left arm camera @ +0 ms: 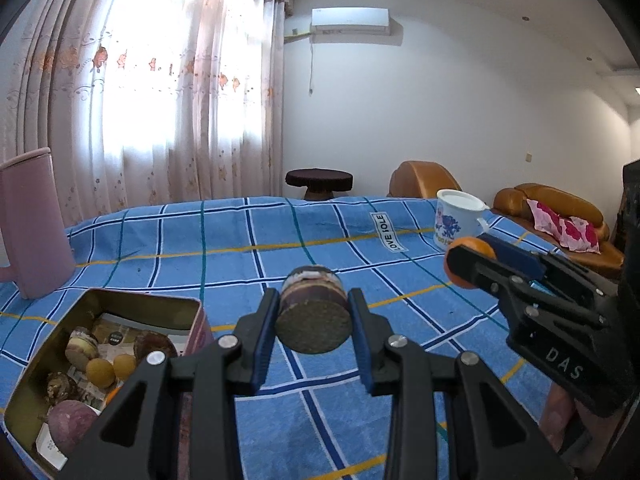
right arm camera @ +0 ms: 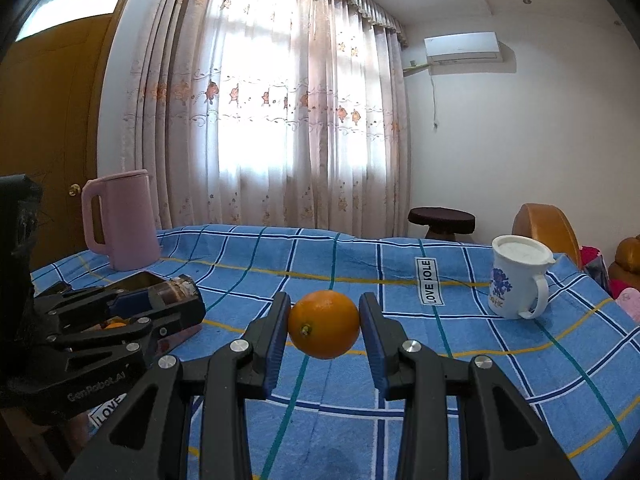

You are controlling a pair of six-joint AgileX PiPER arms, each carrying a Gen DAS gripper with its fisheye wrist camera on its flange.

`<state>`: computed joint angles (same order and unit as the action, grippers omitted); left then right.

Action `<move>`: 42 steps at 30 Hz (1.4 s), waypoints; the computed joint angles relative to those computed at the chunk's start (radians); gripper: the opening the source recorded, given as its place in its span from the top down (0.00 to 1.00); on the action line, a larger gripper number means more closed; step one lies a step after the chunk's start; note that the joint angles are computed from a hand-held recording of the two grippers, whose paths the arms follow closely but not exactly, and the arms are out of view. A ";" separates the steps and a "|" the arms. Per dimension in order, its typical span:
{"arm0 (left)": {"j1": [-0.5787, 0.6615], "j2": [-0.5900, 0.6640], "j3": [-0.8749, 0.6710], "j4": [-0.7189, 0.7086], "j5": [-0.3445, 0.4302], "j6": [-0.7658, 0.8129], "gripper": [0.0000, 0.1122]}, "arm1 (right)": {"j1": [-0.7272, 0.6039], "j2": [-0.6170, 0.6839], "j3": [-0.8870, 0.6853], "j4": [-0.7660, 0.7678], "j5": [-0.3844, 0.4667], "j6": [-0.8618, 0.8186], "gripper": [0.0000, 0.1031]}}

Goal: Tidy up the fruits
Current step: 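Lift and carry the pudding jar and orange over the tin with both tools, then open both tools to release the pudding jar and orange into the tin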

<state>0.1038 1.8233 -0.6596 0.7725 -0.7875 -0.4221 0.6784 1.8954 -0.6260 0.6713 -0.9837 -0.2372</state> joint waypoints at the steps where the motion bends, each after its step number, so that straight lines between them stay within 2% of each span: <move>1: 0.010 -0.002 0.004 0.012 -0.007 -0.006 0.68 | 0.004 0.000 -0.001 0.002 0.002 -0.003 0.64; 14: 0.148 -0.010 -0.011 0.193 -0.023 -0.143 0.68 | 0.054 0.020 -0.116 0.002 0.114 -0.033 0.64; 21: 0.277 -0.032 -0.039 0.315 -0.046 -0.246 0.68 | 0.070 0.049 -0.251 -0.016 0.228 -0.071 0.64; 31: 0.459 0.000 -0.168 0.474 -0.016 -0.424 0.68 | 0.115 0.145 -0.499 0.021 0.410 -0.204 0.64; 37: 0.519 0.047 -0.209 0.509 0.013 -0.448 0.68 | 0.124 0.218 -0.622 0.041 0.514 -0.242 0.64; 42: 0.528 0.074 -0.213 0.523 0.035 -0.435 0.68 | 0.137 0.302 -0.742 0.142 0.601 -0.368 0.64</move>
<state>0.6321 1.8978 -0.8725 1.2951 -0.7523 -0.8567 0.8156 2.1975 -1.3683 0.8138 -0.3828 -0.6053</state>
